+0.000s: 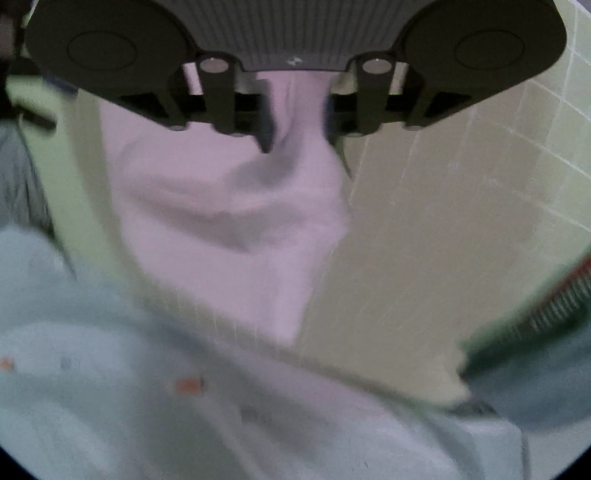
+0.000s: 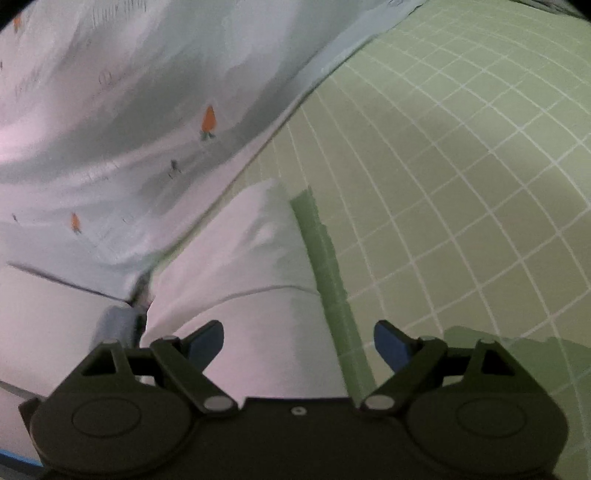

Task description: Fold clothes

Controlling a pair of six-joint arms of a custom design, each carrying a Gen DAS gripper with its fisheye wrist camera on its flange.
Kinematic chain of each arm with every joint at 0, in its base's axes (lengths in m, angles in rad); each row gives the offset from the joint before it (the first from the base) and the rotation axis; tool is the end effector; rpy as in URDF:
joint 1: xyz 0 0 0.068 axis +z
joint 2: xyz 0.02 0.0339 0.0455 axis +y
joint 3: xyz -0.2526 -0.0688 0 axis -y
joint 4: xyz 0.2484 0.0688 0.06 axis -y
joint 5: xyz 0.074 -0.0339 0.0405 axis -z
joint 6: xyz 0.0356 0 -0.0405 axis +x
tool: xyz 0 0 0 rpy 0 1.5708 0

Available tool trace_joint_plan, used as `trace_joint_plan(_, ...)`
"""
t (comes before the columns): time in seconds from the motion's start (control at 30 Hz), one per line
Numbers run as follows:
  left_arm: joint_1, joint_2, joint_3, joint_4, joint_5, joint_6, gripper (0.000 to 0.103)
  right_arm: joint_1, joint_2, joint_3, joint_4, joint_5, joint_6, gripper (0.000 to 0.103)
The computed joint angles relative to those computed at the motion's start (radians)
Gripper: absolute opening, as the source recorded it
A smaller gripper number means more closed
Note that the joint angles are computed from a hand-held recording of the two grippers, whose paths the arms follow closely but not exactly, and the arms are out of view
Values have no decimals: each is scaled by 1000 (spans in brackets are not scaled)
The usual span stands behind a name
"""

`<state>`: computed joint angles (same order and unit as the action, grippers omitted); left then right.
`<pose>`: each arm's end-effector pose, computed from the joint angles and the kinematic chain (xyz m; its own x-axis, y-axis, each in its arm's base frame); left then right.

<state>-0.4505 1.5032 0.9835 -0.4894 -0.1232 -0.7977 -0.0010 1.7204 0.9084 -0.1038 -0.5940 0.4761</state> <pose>0.2779 -0.1295 0.2017 -0.7992 -0.4025 -0.4464 -0.2847 0.9076 -0.3086 0.3352 0.0196 0.1422 -0.8607 0.3807 -0.3380 0.0612 0.7365 0.6737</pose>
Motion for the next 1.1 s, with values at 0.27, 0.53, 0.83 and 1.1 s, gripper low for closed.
trace_joint_plan(0.27, 51, 24, -113, 222, 189, -3, 88, 60, 114, 103, -22, 40, 0, 98)
trace_joint_plan(0.53, 150, 242, 11, 296, 446, 125, 103, 98, 253, 222, -27, 30, 3, 99)
trace_joint_plan(0.83, 153, 220, -66, 432, 490, 100, 102, 151, 379, 339, -13, -46, 25, 103)
trace_joint_plan(1.1, 33, 79, -191, 530, 406, -83, 98, 159, 174, 160, 54, -59, -32, 53)
